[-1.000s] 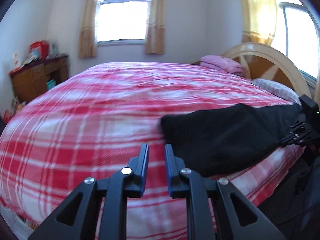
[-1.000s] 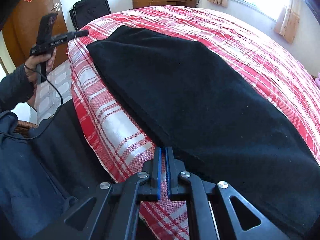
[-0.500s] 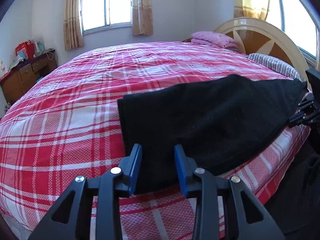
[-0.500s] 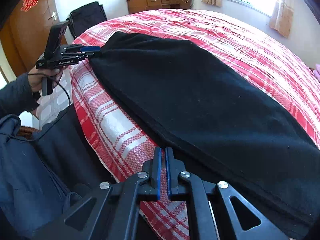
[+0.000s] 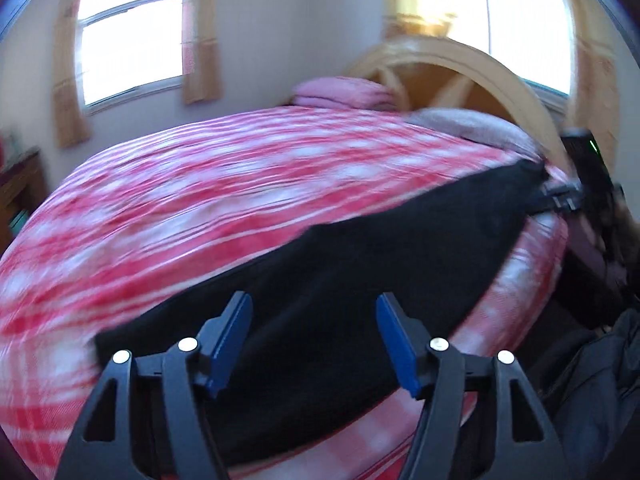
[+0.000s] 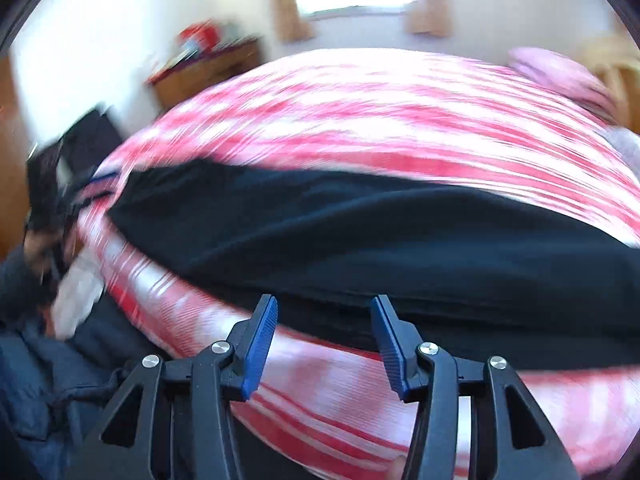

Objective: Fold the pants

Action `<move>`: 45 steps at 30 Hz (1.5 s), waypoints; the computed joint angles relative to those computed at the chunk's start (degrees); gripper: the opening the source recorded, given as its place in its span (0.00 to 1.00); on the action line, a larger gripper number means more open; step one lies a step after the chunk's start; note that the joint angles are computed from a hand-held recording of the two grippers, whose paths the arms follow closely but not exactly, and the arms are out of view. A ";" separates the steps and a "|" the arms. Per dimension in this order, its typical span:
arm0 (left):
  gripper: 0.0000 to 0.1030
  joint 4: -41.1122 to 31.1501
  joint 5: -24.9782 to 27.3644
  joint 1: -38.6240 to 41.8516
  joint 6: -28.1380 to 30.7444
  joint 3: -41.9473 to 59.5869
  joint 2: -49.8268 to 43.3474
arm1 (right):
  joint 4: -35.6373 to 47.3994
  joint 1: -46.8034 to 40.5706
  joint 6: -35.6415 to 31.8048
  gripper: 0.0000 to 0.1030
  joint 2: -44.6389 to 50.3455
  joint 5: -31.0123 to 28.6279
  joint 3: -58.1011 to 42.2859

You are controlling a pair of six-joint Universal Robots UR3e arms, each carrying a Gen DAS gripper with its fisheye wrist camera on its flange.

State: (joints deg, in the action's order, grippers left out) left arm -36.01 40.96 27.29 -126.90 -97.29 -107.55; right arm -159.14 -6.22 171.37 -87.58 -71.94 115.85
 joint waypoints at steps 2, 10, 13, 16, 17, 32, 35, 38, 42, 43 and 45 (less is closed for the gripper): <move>0.65 -1.64 1.06 -4.69 -0.39 3.26 -1.66 | -0.89 -6.71 1.83 0.50 -6.29 0.96 5.21; 0.65 -9.31 5.45 -24.59 -3.33 21.20 -12.17 | 2.82 -29.06 8.84 0.50 -18.16 5.73 11.89; 0.65 -9.54 7.18 -29.38 -2.24 25.52 -15.18 | 3.22 -35.43 10.71 0.49 -19.57 9.25 12.94; 0.65 -12.83 8.02 -32.39 -2.14 32.13 -19.21 | 2.96 -40.30 12.33 0.49 -19.05 13.48 12.78; 0.65 -14.38 8.44 -33.11 -2.04 34.31 -20.30 | 2.96 -42.04 12.49 0.49 -18.80 14.91 12.77; 0.28 -19.33 13.26 -36.81 -2.20 41.24 -25.01 | -1.55 -46.48 14.62 0.23 -10.58 21.01 10.49; 0.10 -20.61 13.19 -36.76 -3.64 44.01 -26.21 | -2.94 -43.98 14.93 0.07 -7.55 18.74 7.73; 0.07 -25.24 10.81 -35.55 -5.62 48.87 -28.39 | -3.04 -40.62 14.62 0.04 -4.79 17.13 2.93; 0.06 -25.84 7.99 -34.31 -7.54 50.12 -28.45 | -2.51 -38.57 14.50 0.04 -2.23 19.48 -4.28; 0.06 -25.90 7.08 -33.93 -8.17 50.65 -28.58 | -2.95 -38.64 14.79 0.04 -1.83 21.08 -5.91; 0.06 -25.83 3.97 -32.55 -9.82 50.78 -28.07 | -4.68 -39.59 15.57 0.04 -1.28 25.25 -7.70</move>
